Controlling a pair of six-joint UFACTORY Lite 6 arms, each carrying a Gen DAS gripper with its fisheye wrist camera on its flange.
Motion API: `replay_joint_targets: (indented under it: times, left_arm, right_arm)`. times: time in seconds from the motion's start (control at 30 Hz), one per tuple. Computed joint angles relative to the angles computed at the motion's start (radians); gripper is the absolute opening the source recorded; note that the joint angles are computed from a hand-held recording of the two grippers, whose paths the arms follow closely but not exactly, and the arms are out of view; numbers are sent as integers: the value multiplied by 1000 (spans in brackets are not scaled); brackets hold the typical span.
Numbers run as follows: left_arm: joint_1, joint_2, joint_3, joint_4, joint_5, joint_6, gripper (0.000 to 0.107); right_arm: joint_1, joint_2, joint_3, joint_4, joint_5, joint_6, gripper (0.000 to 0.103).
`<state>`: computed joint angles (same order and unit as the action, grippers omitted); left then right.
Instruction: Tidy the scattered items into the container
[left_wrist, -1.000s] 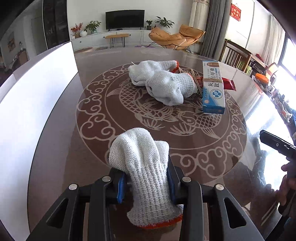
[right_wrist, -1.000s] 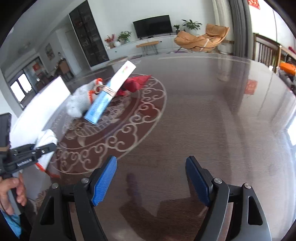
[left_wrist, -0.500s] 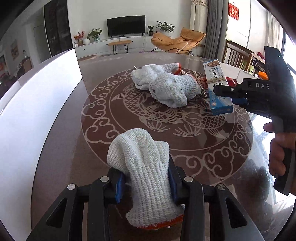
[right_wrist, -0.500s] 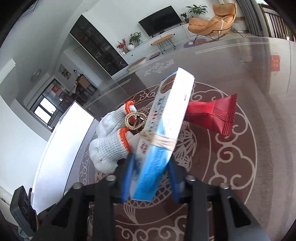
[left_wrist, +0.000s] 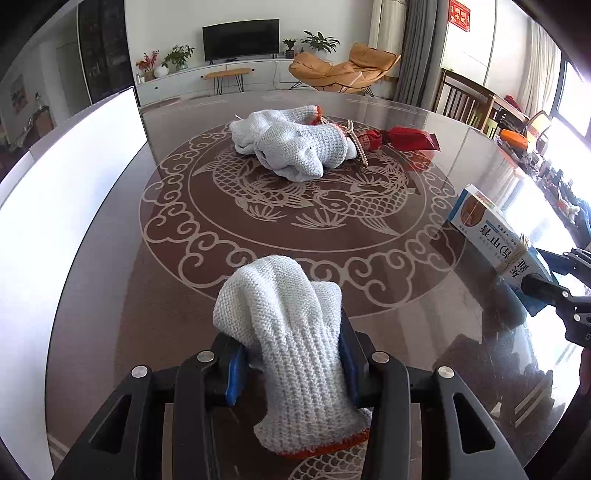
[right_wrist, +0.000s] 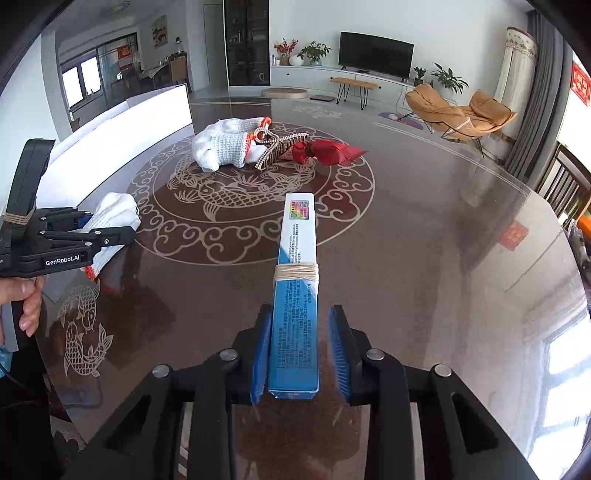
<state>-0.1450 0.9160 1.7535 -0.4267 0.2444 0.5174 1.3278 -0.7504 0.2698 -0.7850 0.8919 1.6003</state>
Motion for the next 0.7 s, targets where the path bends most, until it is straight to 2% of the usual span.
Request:
replay_joint_targets:
  times: [0.03,0.07,0.1,0.13,0.3,0.5,0.7]
  left_arm:
    - [-5,-19,-37,-1,-24,-1,59]
    - [-9,-27,-53,40,-33,-38,71]
    - [-15,-25,-59,103,-38,-97,87]
    - [-19,-28,-73,123,-52,-122,94]
    - [-16,1,-38,122,-63,-132,96]
    - [-17,29,8,185,-38,-200,103]
    - [-19,38,24,195,-28,-211,103]
  right_arm:
    - [-1,-12,-19,5,-4,14,64]
    - [-6,-28,-42,6,-13,17,66]
    - [-25,-20,-63,-4,-45,24,66]
    - [-55,-5,-69,-17,-84,25,66]
    - [-115,121,-50,-109,-192,74,67]
    - [-154,193,-35,-212,-236,162,72]
    - [-167,198,-31,-213,-246,154,73]
